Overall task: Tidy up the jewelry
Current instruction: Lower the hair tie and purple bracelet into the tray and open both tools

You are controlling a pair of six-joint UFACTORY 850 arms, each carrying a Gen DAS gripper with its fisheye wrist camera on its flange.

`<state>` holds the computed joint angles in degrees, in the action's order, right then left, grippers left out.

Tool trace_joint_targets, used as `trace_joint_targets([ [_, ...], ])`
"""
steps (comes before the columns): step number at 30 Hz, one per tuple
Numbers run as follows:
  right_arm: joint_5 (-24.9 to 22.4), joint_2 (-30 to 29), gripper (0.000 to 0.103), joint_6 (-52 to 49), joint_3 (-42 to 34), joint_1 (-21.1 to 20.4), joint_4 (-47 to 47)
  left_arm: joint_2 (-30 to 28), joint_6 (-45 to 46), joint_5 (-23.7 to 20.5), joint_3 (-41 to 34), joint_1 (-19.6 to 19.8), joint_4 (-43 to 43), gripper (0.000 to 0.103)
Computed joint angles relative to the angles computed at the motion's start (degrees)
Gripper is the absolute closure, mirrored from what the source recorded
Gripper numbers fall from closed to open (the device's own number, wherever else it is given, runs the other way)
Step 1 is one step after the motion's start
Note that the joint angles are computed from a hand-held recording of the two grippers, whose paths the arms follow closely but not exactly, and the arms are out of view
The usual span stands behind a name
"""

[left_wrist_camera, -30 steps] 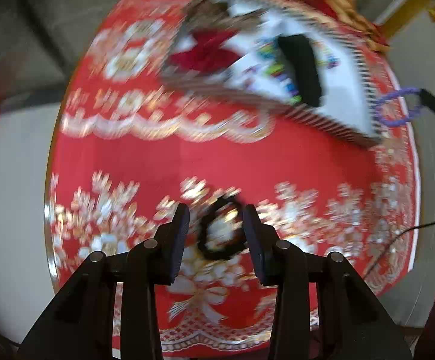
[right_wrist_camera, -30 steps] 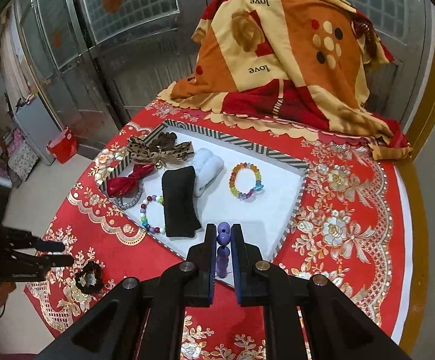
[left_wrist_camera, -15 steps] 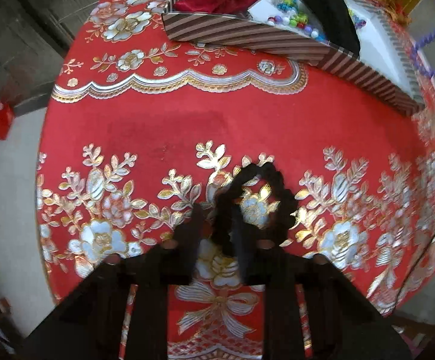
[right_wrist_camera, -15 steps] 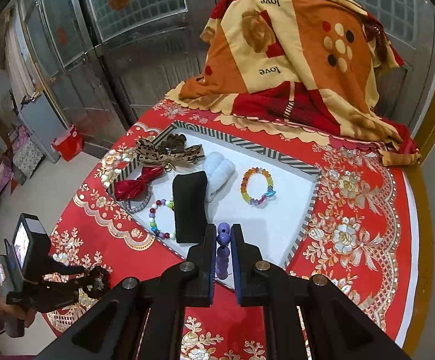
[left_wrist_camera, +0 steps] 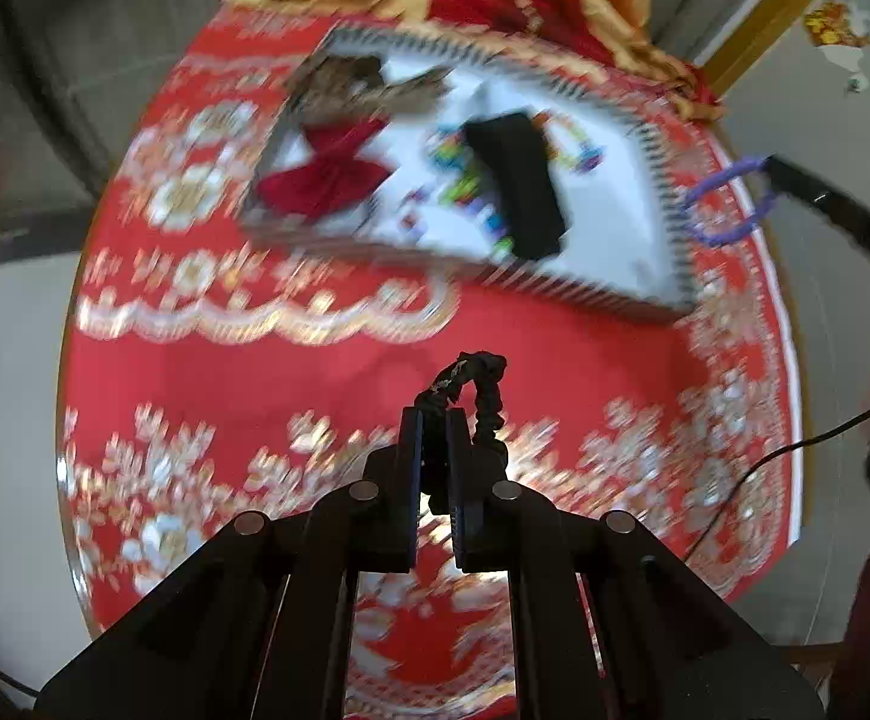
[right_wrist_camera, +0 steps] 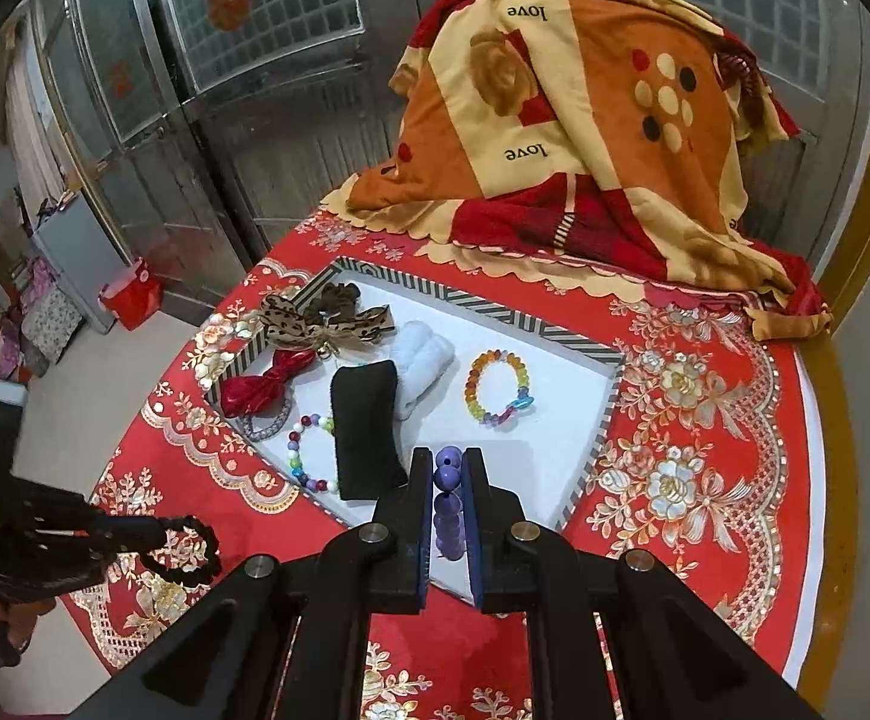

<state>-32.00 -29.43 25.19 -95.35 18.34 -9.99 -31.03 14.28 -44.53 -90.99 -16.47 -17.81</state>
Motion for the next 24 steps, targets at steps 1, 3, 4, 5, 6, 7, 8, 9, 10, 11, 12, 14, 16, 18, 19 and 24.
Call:
trace_joint_targets([
  [1, -0.2, -0.1, 0.094, 0.0, -0.2, -0.1, -0.1, -0.9, 0.2, -0.5, -2.0, -0.1, -0.1, 0.097],
  [3, -0.4, -0.3, 0.094, -0.2, -0.6, -0.3, -0.1, -2.1, 0.6, -0.8, -4.9, -0.8, -0.5, 0.097],
  [4, -0.5, -0.4, 0.094, -0.2, -0.7, -0.3, -0.2, -2.5, 0.6, -0.4, -5.5, -1.2, -0.6, 0.097],
  [5, -0.6, -0.4, 0.094, -0.2, -0.8, -0.4, -0.3, -3.1, 0.5, -0.3, -6.7, -1.8, -0.6, 0.097],
  [6, -0.7, -0.5, 0.094, -0.2, -0.9, -0.5, -0.3, -3.7, 0.6, -0.3, -7.8, -2.3, -0.7, 0.097],
  [7, -0.7, -0.6, 0.094, -0.3, -1.0, -0.7, -0.2, -4.3, 0.8, -0.4, -8.7, -2.6, -0.9, 0.097],
  [8, -0.8, -0.6, 0.094, -0.3, -1.1, -0.8, -0.2, -5.1, 0.7, -0.6, -10.2, -3.2, -0.9, 0.097],
  [9, -1.0, -0.7, 0.094, -0.4, -1.3, -1.0, -0.2, -5.6, 0.8, -0.8, -11.2, -3.4, -0.8, 0.097],
  [10, -1.1, -0.9, 0.094, -0.4, -1.4, -1.1, -0.2, -6.4, 0.7, -1.1, -12.5, -3.8, -0.6, 0.097],
  [11, -1.1, -1.0, 0.094, -0.5, -1.5, -1.2, -0.1, -7.2, 0.5, -1.4, -13.8, -4.2, -0.4, 0.097],
  [12, -1.2, -1.1, 0.094, -0.6, -1.7, -1.3, 0.1, -7.8, 0.4, -1.6, -14.7, -4.5, -0.3, 0.097],
  [14, -1.6, -1.5, 0.094, -1.0, -2.1, -1.6, 0.2, -9.3, 0.1, -2.1, -17.0, -5.2, 0.1, 0.097],
  [16, -1.8, -2.1, 0.094, -1.5, -2.6, -2.0, 0.9, -11.0, -0.5, -2.7, -19.3, -5.8, 0.7, 0.097],
  [18, -1.8, -2.6, 0.094, -2.2, -3.0, -2.3, 1.8, -13.2, -1.2, -3.8, -22.2, -6.2, 1.1, 0.097],
  [19, -1.9, -3.1, 0.094, -2.8, -3.3, -2.5, 2.4, -13.9, -1.5, -4.2, -23.1, -6.4, 1.1, 0.097],
  [24, -2.3, -5.5, 0.094, -6.6, -5.1, -3.5, 7.2, -19.7, -3.7, -8.1, -30.3, -7.0, 1.2, 0.097],
])
